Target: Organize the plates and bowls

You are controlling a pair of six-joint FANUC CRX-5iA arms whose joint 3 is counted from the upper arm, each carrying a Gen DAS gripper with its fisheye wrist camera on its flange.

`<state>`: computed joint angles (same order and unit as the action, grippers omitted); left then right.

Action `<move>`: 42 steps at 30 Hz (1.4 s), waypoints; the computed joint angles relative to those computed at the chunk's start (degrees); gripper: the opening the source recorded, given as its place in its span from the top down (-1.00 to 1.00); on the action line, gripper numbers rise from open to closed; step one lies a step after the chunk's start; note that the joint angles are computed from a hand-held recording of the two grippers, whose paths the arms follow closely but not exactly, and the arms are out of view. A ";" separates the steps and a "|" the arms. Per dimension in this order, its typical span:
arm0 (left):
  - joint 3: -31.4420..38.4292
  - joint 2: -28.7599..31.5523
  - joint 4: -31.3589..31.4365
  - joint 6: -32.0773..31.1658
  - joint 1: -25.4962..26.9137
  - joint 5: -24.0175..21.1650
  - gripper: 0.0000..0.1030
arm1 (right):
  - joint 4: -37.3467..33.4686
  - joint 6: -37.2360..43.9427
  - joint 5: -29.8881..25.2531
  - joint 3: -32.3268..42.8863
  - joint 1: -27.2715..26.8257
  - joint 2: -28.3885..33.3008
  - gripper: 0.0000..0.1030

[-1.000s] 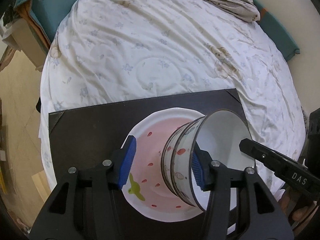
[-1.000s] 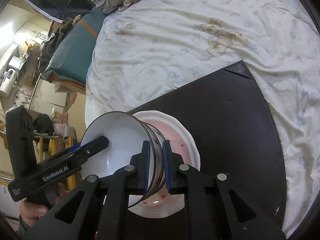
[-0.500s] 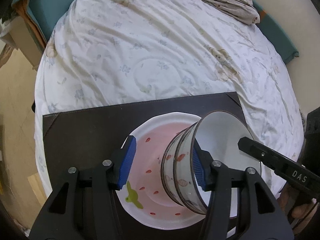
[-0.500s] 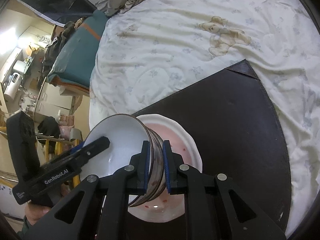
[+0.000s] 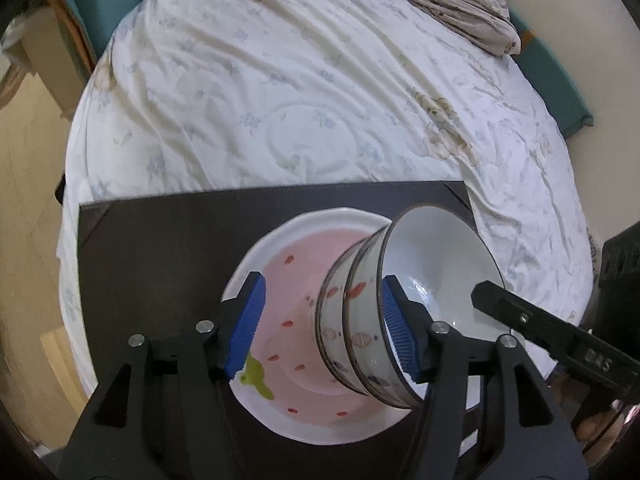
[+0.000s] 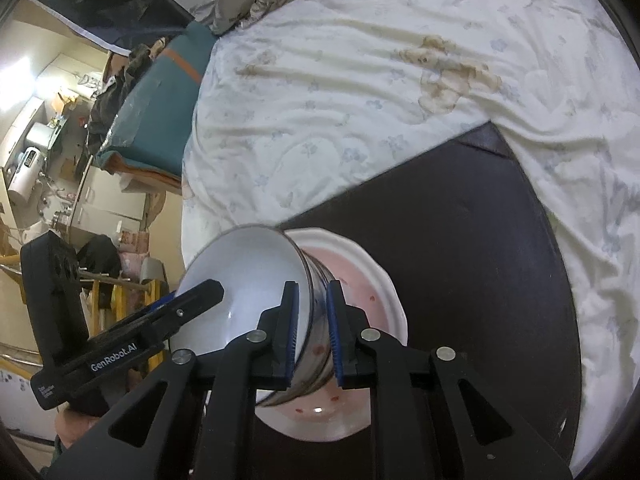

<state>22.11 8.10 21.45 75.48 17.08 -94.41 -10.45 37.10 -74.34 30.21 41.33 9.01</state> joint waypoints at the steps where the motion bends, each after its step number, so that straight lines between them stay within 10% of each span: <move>1: -0.24 -0.02 0.15 0.03 0.00 -0.25 -0.08 | 0.16 -0.42 -0.25 -0.38 0.11 -0.25 0.35; 3: -0.65 0.00 0.15 -0.53 -0.23 -1.07 -0.08 | 1.05 -1.93 0.02 -1.59 0.56 -1.08 -0.18; 20: -2.54 2.36 4.90 3.43 0.58 -4.88 -0.03 | -12.27 -0.23 -5.02 1.81 -2.95 1.81 -0.19; 35: -1.02 1.28 2.36 2.11 1.29 -2.21 -0.08 | -8.87 -0.40 -7.08 7.49 -0.87 5.59 -0.21; 42: -5.79 -8.38 -1.97 -4.03 2.70 6.86 -0.08 | 1.52 -2.01 -2.69 3.01 3.04 0.72 -0.39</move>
